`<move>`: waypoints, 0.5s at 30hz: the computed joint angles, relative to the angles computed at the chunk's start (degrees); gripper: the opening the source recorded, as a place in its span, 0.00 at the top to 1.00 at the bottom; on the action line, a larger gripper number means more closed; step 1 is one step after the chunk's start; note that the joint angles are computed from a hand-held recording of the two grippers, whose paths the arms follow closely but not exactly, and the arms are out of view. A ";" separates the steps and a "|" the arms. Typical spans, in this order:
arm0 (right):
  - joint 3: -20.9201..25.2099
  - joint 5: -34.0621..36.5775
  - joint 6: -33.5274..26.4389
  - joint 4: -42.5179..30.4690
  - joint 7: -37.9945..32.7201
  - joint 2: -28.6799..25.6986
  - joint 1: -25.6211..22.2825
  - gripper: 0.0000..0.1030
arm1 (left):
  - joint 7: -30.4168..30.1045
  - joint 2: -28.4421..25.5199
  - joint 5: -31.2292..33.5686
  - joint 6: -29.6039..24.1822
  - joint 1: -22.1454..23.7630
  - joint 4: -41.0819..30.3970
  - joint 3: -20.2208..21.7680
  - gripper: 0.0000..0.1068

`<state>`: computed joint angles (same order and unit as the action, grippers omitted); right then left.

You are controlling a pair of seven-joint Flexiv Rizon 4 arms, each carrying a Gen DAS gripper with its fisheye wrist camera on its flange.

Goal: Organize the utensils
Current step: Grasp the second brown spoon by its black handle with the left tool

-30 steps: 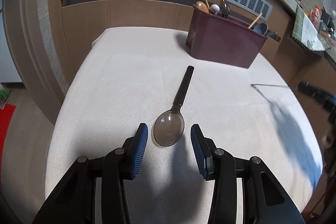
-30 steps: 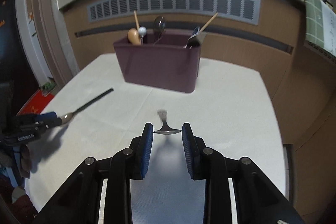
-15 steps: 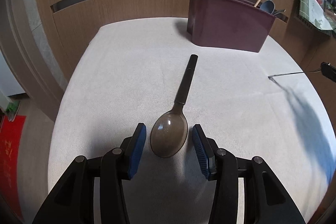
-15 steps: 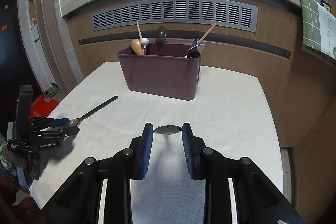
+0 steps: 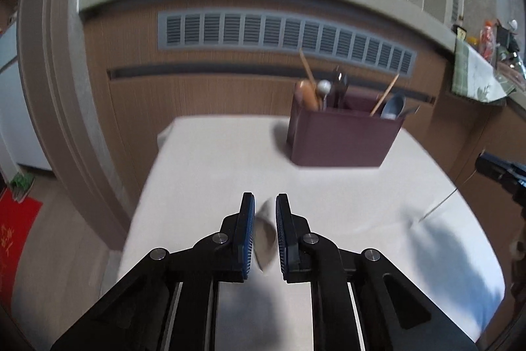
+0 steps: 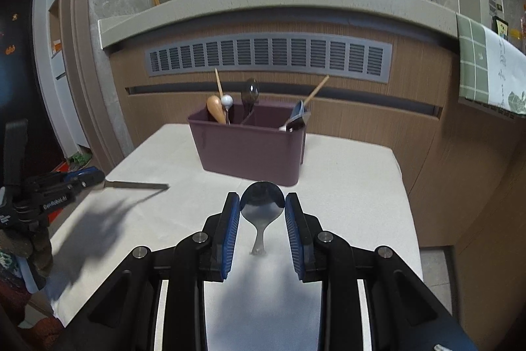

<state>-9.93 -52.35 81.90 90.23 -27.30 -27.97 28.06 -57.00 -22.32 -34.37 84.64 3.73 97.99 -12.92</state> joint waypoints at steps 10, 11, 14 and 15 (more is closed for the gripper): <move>1.50 3.08 -0.28 -1.04 -3.01 -0.18 -0.12 0.75 | 0.20 0.38 -0.66 -4.76 -0.05 -1.35 0.67 0.91; 1.42 3.29 -0.50 -0.89 -3.06 -0.07 -0.06 0.75 | -0.81 0.14 -0.39 -7.30 -0.34 -1.87 1.70 0.91; 1.31 3.70 -0.71 -0.61 -3.07 0.13 -0.03 0.75 | -3.12 -1.14 -0.70 -13.93 -0.78 -3.49 3.11 0.88; 1.23 3.70 -0.59 -0.60 -3.05 0.12 0.01 0.75 | -4.22 -2.03 0.32 -16.04 -1.31 -4.39 4.10 0.87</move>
